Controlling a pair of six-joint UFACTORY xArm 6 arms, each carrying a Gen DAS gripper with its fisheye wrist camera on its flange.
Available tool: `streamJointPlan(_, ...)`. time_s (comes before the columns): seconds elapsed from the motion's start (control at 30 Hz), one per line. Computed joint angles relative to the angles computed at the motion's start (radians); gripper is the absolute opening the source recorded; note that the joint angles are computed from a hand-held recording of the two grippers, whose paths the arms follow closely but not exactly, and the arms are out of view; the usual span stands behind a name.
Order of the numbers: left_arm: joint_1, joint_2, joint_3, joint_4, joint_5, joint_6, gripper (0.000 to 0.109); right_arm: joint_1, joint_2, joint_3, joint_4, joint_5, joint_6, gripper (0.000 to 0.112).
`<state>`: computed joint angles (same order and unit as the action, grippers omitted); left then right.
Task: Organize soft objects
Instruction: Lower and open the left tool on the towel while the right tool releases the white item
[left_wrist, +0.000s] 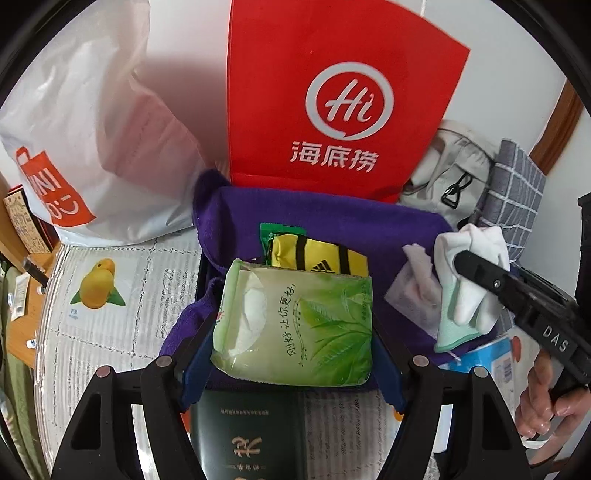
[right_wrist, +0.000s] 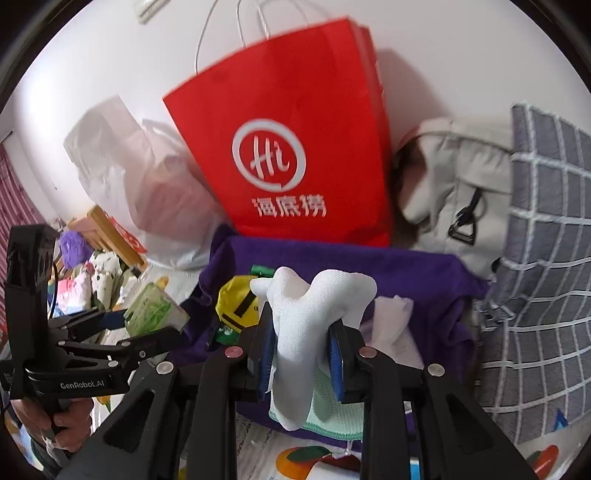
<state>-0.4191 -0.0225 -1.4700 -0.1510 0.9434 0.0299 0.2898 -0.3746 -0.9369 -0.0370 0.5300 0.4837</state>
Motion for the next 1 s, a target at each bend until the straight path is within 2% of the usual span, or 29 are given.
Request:
streamJointPlan(0.3, -0.005, 0.082, -0.055, -0.004, 0.035, 0.011, 0.073, -0.022, 0.053, 0.004, 0.125, -0.003, -0.090, 0.028)
streamJointPlan(0.47, -0.010, 0.113, -0.071, 0.012, 0.056, 0.011, 0.073, -0.026, 0.079, 0.011, 0.112, -0.032, -0.059, 0.029)
streamJointPlan(0.8, -0.016, 0.149, -0.079, 0.025, 0.080, 0.007, 0.073, -0.021, 0.131, -0.004, 0.105, -0.020, -0.043, 0.031)
streamJointPlan(0.87, -0.010, 0.157, -0.089, 0.001, 0.091, 0.013, 0.073, -0.022, 0.131, -0.003, 0.094, -0.017, -0.038, 0.035)
streamJointPlan(0.97, 0.003, 0.157, -0.089, -0.055, 0.077, 0.034, 0.075, -0.024, 0.123, 0.000, 0.101, -0.012, -0.043, 0.052)
streamJointPlan(1.0, 0.011, 0.149, -0.080, -0.093, 0.062, 0.047, 0.079, -0.026, 0.114, 0.002, 0.118, -0.010, -0.057, 0.060)
